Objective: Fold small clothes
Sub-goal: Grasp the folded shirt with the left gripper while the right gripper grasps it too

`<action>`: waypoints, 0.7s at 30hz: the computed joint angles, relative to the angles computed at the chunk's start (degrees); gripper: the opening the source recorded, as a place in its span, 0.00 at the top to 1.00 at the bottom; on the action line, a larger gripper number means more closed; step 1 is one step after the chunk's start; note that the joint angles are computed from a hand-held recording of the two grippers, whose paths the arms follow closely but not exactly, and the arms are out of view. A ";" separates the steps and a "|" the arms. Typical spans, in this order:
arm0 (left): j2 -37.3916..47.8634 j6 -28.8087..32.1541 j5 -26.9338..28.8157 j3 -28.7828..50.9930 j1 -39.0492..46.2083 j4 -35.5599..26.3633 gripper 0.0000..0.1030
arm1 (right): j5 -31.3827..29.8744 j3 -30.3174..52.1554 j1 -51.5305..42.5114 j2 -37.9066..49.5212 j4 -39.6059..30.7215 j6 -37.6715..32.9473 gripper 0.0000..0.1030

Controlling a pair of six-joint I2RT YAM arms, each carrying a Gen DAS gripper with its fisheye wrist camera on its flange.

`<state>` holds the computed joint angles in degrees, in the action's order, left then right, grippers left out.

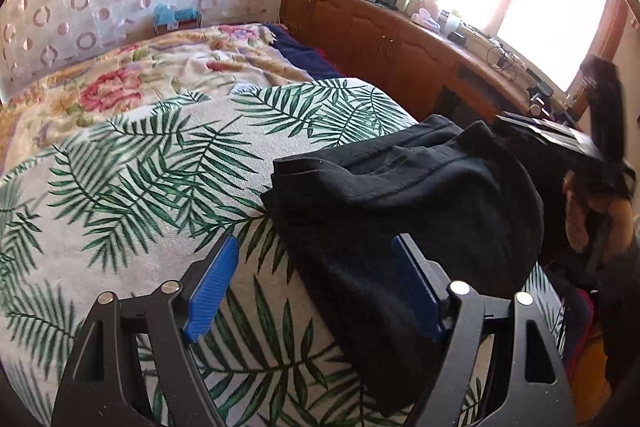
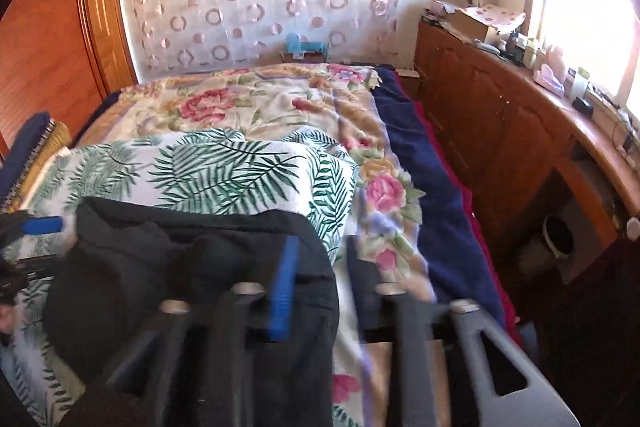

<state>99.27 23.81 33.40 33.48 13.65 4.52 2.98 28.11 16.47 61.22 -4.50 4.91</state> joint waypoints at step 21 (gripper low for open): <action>-5.42 -1.89 9.14 1.28 1.53 -7.76 0.85 | -6.20 -8.29 -1.35 -4.58 1.58 -0.64 0.44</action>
<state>93.85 21.92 42.54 34.77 15.18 -3.24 -3.22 19.82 15.12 56.64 -2.92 4.27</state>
